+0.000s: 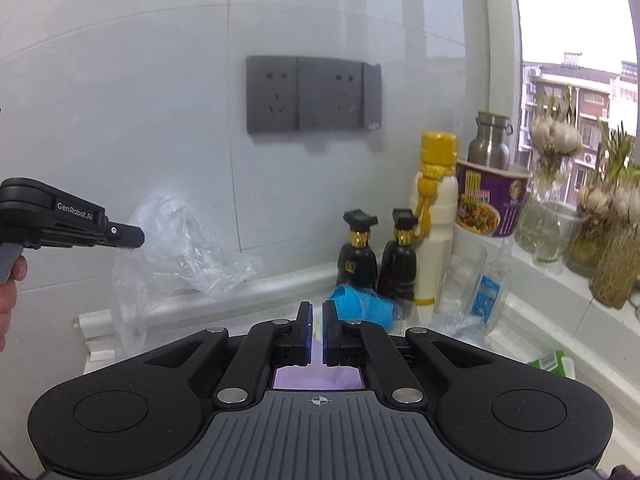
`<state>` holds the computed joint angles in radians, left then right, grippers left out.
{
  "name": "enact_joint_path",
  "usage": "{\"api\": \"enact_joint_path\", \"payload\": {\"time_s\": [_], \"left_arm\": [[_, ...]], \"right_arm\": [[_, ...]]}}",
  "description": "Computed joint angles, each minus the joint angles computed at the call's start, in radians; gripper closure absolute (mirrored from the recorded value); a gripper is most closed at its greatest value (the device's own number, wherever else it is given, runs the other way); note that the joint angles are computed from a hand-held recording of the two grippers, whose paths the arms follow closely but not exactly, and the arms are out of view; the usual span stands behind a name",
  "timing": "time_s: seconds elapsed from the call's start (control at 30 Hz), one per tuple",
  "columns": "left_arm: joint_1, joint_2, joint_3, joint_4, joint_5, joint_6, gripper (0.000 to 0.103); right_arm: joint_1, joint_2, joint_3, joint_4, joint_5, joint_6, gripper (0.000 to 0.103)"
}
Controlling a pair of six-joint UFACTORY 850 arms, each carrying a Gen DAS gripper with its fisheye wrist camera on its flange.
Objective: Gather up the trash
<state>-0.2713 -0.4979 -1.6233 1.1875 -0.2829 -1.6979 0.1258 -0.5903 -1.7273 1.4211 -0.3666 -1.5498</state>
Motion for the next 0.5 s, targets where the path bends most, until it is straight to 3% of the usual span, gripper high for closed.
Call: {"api": "enact_joint_path", "payload": {"time_s": [0.1,0.13,0.17,0.23,0.5], "left_arm": [[-0.002,0.031,0.033,0.008,0.010,-0.014,0.102],[-0.003,0.039,0.043,-0.013,0.011,0.007,0.102],[-0.006,0.046,0.054,-0.039,0.009,0.032,0.102],[-0.011,0.061,0.080,-0.074,0.006,0.061,0.102],[-0.025,0.106,0.176,-0.193,0.011,0.112,0.102]], "right_arm": [[-0.005,-0.016,-0.029,-0.164,-0.054,0.171,0.088],[-0.006,-0.019,-0.027,-0.182,-0.063,0.194,0.076],[-0.005,-0.023,-0.023,-0.197,-0.068,0.210,0.055],[0.000,-0.023,-0.002,-0.197,-0.063,0.205,0.025],[0.039,-0.088,-0.022,-0.363,0.007,0.325,0.029]]}}
